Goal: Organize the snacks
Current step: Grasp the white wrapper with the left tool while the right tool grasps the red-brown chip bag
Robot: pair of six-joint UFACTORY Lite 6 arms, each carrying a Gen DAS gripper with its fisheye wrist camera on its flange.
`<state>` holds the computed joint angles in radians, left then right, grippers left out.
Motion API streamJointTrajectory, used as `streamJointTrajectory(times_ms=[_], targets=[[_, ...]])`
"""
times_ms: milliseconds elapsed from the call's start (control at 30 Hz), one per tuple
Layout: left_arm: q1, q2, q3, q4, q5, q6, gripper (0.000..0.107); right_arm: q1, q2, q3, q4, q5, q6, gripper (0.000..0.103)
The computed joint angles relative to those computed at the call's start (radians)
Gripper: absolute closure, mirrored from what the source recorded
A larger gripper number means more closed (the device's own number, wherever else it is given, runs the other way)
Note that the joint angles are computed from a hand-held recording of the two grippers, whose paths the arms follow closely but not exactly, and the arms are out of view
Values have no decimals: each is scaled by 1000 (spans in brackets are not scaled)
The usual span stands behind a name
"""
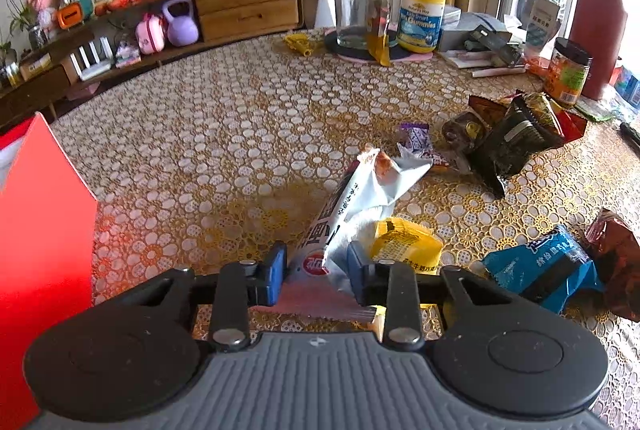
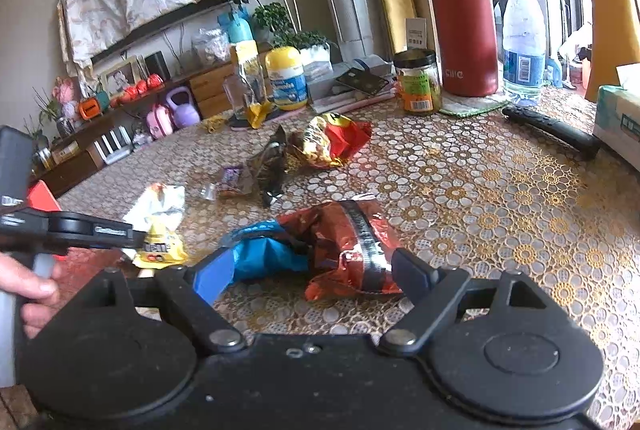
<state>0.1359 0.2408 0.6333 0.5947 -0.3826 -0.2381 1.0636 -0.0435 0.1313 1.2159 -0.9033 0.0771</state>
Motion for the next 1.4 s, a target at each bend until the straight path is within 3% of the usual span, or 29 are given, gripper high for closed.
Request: streamJointTrajectory(times_ms=[233,500,700,833,1133,1200,1333,1400], targets=[[59,-111,-68,184,-18,-147,90,-201,85,48,-154,35,1,17],[86,-132,-98,274,-27,-200,93,-366,188,95,-356,100,74,19],[68,-72,-57,215,-29,-167,93,-322,222,90,-331,62,99,37],[38,-34,-18,187,-9,-154,88,-330,215,69,-364,41,121,41],[-19,43,30,116,6,-88,66,-306,216,21,-397,-31,213,54],[-9,52,30,137,-15,-106,66,-293,215,12,-395,-48,230,57],[15,33,5,164,-56,-118,83,-263,207,-8,-385,-76,269,59],[34,9,-5,231,-67,-181,86,-220,205,-17,-335,-93,281,60]])
